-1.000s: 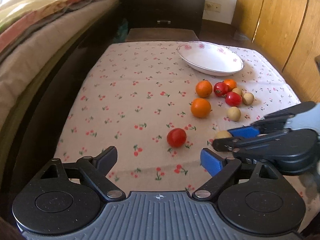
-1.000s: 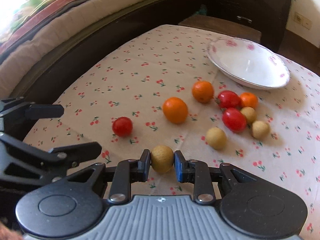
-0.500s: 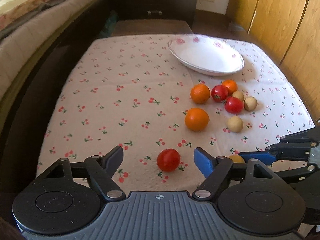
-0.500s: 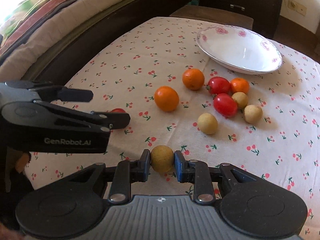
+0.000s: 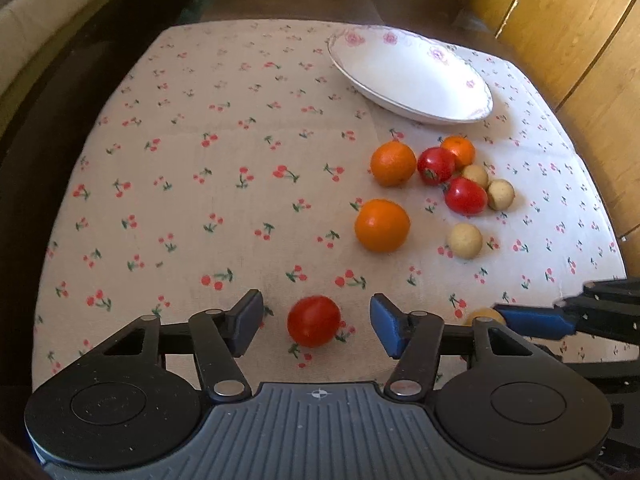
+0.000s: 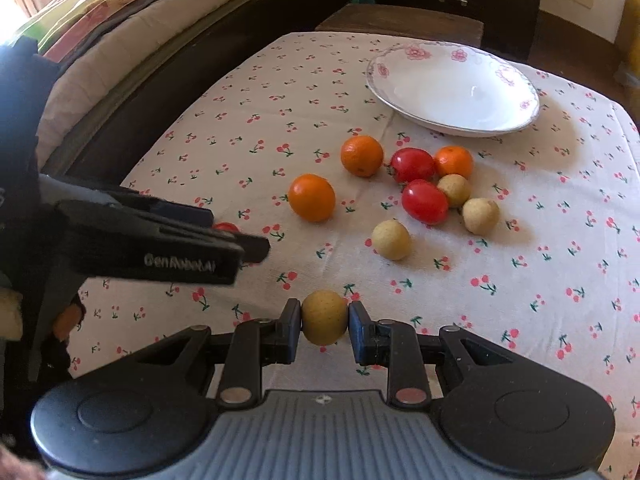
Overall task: Organize fruits
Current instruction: 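Grasp the red tomato with the left gripper while the right gripper holds the tan fruit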
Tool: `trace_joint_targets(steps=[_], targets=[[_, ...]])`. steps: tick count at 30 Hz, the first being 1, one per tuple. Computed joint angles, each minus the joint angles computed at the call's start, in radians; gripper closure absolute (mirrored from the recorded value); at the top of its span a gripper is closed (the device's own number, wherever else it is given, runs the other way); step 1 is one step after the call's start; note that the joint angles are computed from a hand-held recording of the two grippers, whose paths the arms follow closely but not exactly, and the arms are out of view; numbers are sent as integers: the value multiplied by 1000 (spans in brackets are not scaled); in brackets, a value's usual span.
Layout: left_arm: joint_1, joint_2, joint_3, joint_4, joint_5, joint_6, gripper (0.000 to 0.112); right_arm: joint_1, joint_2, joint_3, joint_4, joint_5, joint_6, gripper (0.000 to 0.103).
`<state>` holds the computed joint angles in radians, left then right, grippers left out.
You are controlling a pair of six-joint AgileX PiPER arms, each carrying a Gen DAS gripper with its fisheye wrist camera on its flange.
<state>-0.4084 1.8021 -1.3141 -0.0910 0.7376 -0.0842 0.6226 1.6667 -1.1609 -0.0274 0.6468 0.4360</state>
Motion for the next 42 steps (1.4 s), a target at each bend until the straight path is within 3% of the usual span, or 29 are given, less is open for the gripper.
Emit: trace_joint_targets(steps=[13,19,29,42], targets=[[-51,12,-37,52,59,-29,72,-5,-7,-12,-9,43,5,76],[-78,2,-29,78,77,-45,77,-12,-29,-1,-21,71,19,76],[-98,-29,-21,85,102,-58,74,-24,-42,13,-30,99,28,76],[-112,26,-97,99,112,-107,57,-57,-30,33,-2,99,2,76]])
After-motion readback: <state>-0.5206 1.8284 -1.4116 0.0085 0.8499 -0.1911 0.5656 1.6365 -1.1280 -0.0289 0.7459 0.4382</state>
